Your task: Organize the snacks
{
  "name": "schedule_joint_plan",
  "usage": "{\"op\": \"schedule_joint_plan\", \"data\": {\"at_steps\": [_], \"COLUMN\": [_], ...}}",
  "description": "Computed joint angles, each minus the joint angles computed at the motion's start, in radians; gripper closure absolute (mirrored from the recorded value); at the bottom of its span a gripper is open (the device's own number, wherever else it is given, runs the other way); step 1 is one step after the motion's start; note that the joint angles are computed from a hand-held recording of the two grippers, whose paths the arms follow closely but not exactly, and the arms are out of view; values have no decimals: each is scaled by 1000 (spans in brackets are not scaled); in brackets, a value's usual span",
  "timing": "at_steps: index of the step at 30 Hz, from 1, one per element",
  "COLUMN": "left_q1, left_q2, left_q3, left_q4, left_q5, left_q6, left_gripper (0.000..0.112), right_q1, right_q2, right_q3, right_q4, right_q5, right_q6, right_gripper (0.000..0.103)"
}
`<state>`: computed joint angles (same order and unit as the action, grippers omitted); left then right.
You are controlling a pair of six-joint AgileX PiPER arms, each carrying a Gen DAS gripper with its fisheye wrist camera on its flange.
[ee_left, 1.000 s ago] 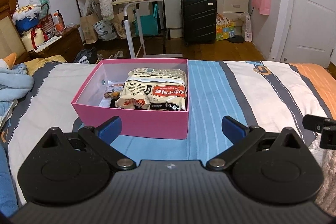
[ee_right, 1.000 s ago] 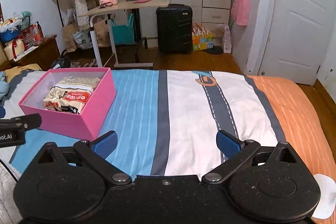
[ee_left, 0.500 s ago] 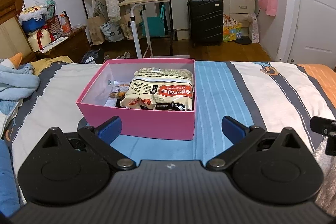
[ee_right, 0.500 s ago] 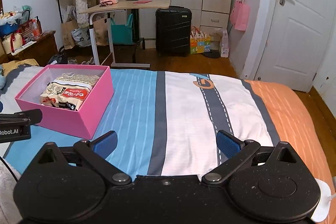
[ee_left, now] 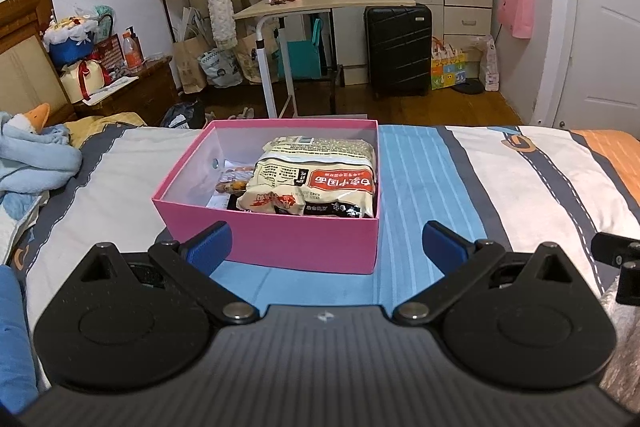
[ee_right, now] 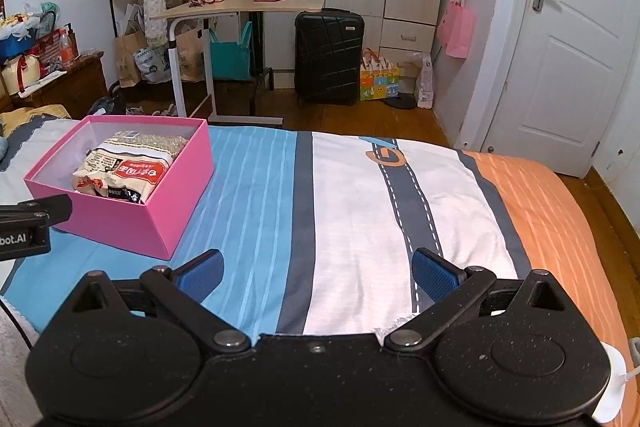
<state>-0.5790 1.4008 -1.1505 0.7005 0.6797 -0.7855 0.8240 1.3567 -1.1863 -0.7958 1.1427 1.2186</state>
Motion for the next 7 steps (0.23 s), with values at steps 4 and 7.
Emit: {"op": "schedule_joint_plan", "data": {"at_steps": [4, 7], "left_q1": [-1, -2], "left_q2": [-4, -3], "left_q3": [4, 2], "left_q4": [-3, -5], "left_q5": [1, 3], "left_q6": [7, 14], "left_gripper": [9, 9], "right_q1": [2, 4], "right_q2": [9, 11], "right_q3": [-6, -7], "right_q4": [1, 2], "right_q5": [3, 7], "right_q6": [0, -2], "right_gripper": [1, 1]}}
